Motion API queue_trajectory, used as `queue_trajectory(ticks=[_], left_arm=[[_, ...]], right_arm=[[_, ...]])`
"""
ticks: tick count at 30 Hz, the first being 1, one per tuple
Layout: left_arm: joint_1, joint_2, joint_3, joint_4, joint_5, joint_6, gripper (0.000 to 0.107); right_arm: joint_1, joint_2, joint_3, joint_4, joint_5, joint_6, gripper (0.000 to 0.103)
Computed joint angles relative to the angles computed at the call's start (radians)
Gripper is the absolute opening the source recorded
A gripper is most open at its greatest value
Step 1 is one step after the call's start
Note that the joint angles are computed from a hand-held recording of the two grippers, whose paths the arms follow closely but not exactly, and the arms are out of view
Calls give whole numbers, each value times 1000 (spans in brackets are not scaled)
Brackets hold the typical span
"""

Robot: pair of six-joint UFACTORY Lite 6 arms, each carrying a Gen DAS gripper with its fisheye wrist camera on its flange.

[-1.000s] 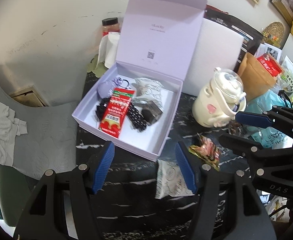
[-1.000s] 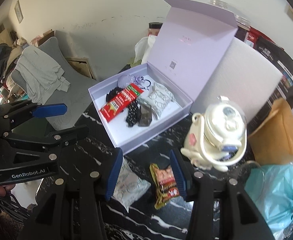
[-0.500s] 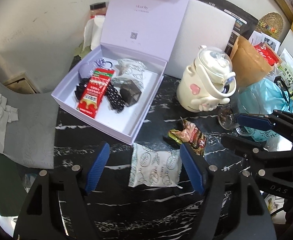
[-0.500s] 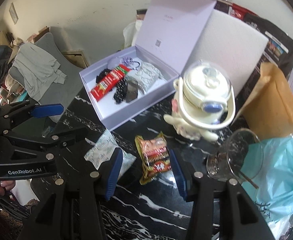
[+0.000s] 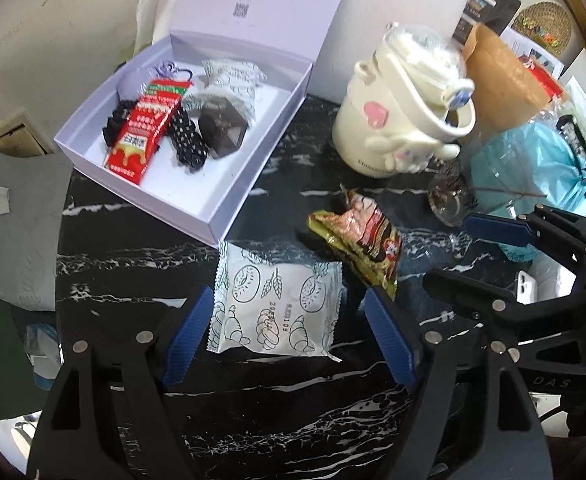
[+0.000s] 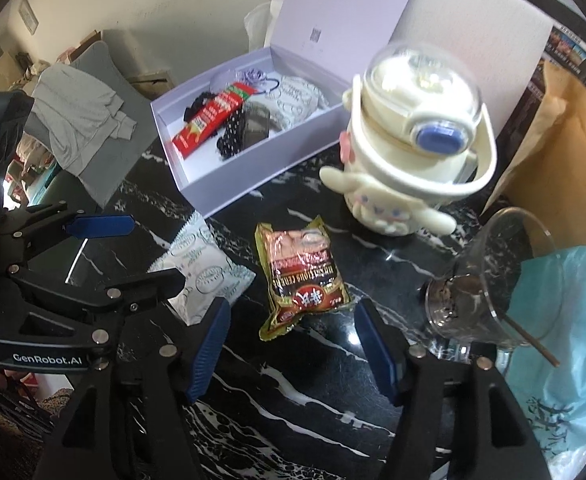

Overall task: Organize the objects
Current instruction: 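Grasp the white pastry packet with the left gripper while the right grasps the brown snack bag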

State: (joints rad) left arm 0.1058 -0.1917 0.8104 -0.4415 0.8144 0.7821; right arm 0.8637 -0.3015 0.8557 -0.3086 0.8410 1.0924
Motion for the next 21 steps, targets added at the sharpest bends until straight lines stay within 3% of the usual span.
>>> queue_trajectory(ticks=[19, 21], left_arm=[[-67, 247, -35, 31, -186, -10, 77], [-56, 277, -24, 22, -191, 7, 81]], right_arm=[[-165, 131, -108, 80, -258, -221, 67], [-183, 157, -101, 88, -279, -246, 67]])
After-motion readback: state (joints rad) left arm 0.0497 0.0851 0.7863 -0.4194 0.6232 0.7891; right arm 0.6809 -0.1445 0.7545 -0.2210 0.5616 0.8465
